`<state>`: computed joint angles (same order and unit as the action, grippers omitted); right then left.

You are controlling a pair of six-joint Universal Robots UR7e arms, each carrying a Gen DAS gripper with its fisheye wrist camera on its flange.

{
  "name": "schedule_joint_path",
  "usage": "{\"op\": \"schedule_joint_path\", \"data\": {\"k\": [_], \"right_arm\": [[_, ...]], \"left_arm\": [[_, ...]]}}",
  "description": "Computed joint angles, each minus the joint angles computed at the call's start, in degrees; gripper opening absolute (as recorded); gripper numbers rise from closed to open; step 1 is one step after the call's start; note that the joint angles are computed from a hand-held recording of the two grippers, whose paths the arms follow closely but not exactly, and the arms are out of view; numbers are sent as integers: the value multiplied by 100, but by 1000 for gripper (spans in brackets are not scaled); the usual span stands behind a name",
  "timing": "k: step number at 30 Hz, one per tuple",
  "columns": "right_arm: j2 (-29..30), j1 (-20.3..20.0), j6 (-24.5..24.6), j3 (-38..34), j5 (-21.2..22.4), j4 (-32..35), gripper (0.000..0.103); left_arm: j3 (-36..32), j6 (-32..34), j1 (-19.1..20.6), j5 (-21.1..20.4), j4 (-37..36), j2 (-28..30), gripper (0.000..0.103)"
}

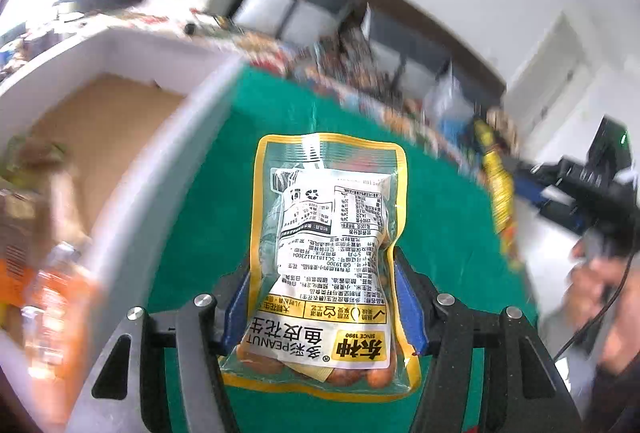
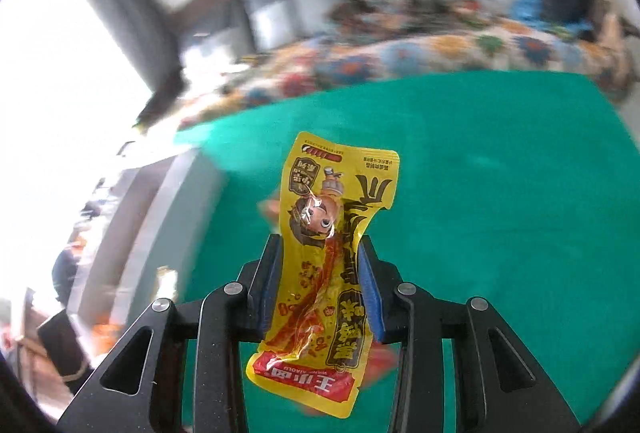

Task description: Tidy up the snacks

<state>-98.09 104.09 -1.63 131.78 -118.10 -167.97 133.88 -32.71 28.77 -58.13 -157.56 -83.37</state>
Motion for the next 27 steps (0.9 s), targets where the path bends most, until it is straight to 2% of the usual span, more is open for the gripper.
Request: {"op": "schedule_joint_path", "data": {"k": [3,5,9,11,13,14,16,19,21,24,25,27], "right_arm": [[836,666,189,-319,397,-301,39],[1431,996,191,-574,629,-500,39],[2734,1536,259,-1279,1022,-656,40],[3326,1710,262,-1539,1193,-788,46],[3737,1726,309,-1712,1343,-816,64],[3921,1732,369,-1806,1383,-710,69],[4158,1755,504,-1906,1250,-469,70],[4057,1679,332,-1513,900,-919,71],[3810,1541,25,-1113,454,-1324,71],[3415,1262,-536,-341,-543,-2333,71],[3265,1090,-850,20,-998,-2916,71],[3065,765,-1272,404,-1507,-3655,71]], "left_arm": [[-99,-129,-3,502,565,-720,61],[-198,-299,88,1055,1215,-1179,62],[-375,-636,367,1884,2534,-1634,67],[-491,-892,613,2157,3227,-1710,80],[-559,-1220,784,2300,3865,-1793,83],[-574,-1360,817,2351,4049,-1777,83],[-474,-1673,731,2480,4383,-1976,83],[-263,-1695,517,2609,4089,-2058,88],[-145,-1462,329,2531,3690,-2053,90],[-18,-946,3,2203,2736,-1741,98],[3,-834,-160,2062,2455,-1579,101],[30,-396,-361,1695,1680,-1153,102]]}}
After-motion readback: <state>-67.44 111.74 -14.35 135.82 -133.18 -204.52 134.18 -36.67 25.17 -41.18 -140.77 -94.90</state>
